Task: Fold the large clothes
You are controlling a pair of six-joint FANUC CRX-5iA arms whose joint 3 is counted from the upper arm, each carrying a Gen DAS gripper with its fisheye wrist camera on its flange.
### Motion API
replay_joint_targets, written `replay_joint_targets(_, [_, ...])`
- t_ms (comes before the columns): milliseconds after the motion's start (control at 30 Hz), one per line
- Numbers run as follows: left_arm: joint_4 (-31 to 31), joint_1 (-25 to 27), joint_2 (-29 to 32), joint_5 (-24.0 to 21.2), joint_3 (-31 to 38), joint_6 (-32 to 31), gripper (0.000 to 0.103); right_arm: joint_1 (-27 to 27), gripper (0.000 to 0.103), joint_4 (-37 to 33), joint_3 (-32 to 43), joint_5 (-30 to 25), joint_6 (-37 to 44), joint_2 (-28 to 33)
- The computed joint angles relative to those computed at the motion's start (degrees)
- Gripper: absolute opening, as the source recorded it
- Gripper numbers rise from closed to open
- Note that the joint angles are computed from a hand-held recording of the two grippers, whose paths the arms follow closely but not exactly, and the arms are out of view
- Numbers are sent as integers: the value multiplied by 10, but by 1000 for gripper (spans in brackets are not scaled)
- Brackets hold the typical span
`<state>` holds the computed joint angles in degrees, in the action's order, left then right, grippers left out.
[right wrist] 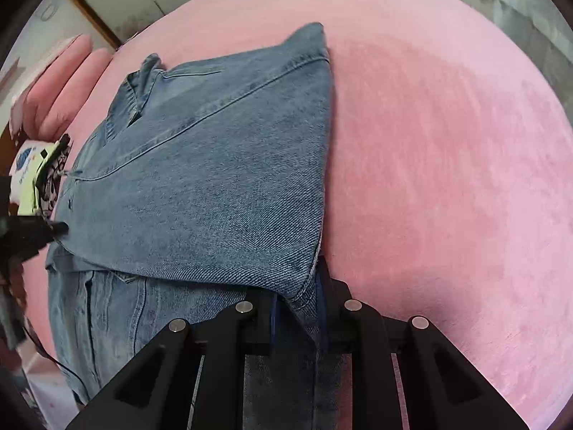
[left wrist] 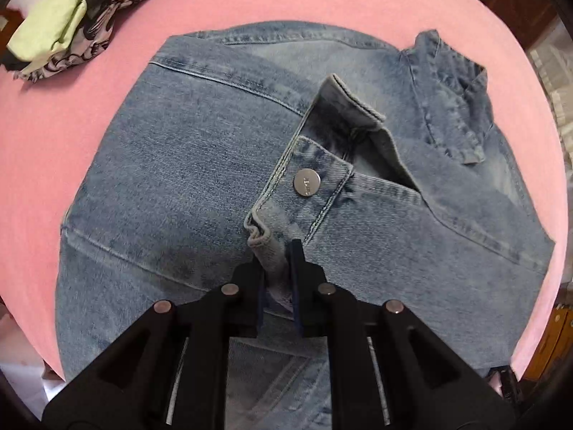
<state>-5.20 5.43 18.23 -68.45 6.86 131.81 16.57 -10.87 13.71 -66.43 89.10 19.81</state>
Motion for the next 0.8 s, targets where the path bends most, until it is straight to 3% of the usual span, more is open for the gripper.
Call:
replay_joint_targets(200, [-6,3,4,-44,30,-29,21,10,20,30,47,-62,-8,21])
replay_joint_targets(300, [-51,-6,-7,-84,49,-12,23,16,24,47,54,-79,-18,14])
replay_joint_targets(400, [-62,-8,-56,-71,26,18,23,29,24,76,53,-96,-43,5])
replay_joint_targets(500, [0,3,-114,-2,-34,33,23,30,24,49,63,-103,-48,-9])
replay_joint_targets(600, [72,-3,-126,42,-60,3,23,27,24,-14,91,-132,-27,-10])
replay_joint_targets(733, [190,-22,-70,62,-47,-95,23,48,20,-53,115,-144,-8,5])
replay_joint_targets(800, [221,-35,-29,56,-16,-132,18,65,9,-55,142,-161,-34,32])
